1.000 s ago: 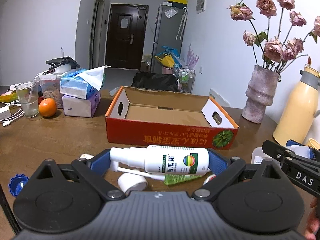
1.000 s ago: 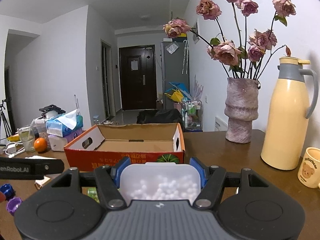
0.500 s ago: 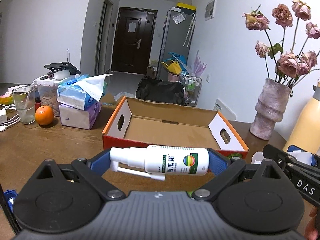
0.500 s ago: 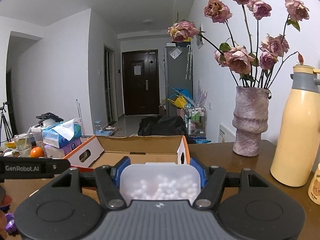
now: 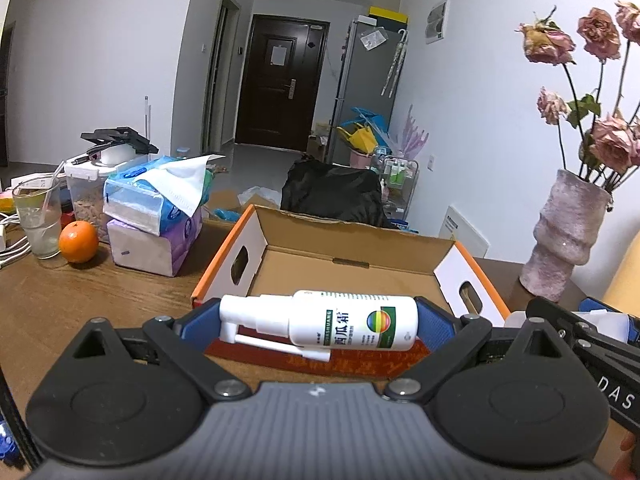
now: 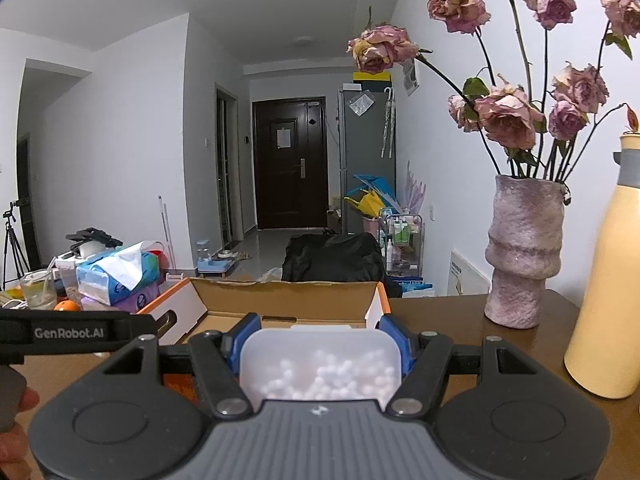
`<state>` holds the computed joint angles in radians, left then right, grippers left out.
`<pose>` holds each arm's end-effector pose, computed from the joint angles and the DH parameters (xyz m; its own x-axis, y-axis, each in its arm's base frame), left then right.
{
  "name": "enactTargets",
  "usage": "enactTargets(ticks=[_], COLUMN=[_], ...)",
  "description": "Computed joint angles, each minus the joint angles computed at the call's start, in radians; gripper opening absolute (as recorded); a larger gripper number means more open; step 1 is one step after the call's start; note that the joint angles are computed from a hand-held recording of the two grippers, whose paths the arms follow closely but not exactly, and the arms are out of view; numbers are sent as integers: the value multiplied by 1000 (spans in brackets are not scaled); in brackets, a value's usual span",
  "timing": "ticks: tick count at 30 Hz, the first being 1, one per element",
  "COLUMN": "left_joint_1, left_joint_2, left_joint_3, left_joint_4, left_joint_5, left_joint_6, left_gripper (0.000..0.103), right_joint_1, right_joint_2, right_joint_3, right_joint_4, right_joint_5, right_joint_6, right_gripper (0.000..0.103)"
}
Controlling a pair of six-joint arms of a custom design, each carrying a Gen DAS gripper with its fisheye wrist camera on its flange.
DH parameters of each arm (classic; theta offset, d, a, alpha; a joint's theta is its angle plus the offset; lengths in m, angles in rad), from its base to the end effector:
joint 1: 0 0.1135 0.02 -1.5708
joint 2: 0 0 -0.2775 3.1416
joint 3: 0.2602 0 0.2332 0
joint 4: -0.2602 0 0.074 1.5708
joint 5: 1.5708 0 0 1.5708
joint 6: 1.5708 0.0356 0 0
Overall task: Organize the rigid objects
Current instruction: 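Lift and carry the box and spray bottle over the cardboard box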
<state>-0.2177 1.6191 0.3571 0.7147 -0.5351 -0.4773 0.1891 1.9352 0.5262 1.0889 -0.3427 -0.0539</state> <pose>0.2464 -0.0359 0.1398 -0.3414 -0.3292 -0.8804 -0.4460 0.8812 -0.1566 0.3086 0.0712 0.1262 -0.2822 -0.1057 -0.9535 -0.5062 0.8607 0.0544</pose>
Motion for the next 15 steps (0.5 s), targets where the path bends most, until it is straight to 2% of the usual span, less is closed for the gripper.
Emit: enactTargets(ticks=[15], left_joint_1=[96], left_joint_2=[136], left_joint_3=[151], left_joint_4=[14], left_joint_5=[52], left_joint_6=[67], left_gripper=[99], right_joint_1=[48], right_joint_2=[97], right_joint_3=[222], right_joint_4=[-117], right_joint_5=[40], right_joint_6=[4], right_gripper=[65])
